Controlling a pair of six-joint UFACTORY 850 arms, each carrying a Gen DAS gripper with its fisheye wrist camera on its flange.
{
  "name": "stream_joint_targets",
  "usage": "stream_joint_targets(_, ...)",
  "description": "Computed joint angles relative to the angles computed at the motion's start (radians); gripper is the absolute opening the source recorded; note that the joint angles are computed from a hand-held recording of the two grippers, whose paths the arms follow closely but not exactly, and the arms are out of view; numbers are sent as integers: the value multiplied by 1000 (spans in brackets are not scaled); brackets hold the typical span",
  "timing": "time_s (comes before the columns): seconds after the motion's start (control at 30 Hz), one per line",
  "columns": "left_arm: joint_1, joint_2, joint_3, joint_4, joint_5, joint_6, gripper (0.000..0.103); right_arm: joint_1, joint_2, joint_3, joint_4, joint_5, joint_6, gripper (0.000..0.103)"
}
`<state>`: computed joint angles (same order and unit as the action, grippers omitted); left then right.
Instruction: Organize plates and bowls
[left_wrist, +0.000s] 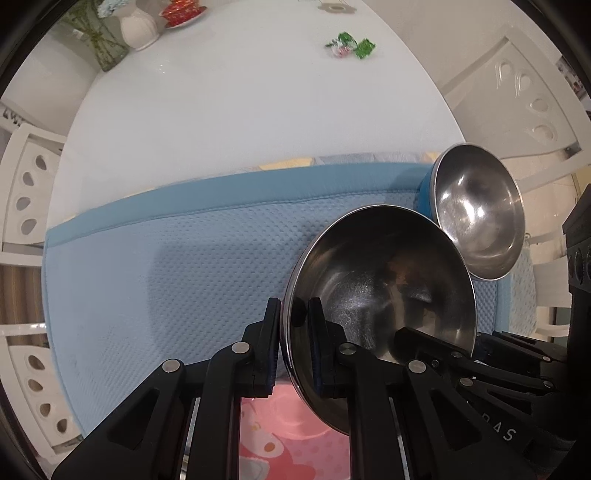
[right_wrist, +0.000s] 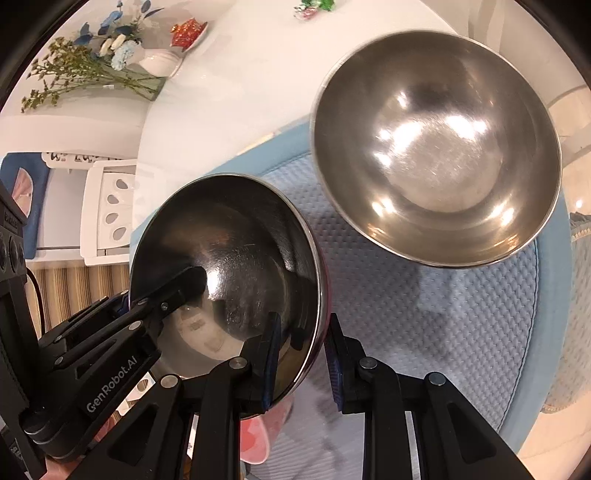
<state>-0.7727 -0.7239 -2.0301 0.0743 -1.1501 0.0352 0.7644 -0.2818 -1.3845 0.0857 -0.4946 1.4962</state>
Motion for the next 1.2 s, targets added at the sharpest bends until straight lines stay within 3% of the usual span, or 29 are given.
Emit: stream_joint_targets(1.2, 140, 247, 267, -90, 75, 4, 11, 68, -256, -485, -24, -274, -44, 23)
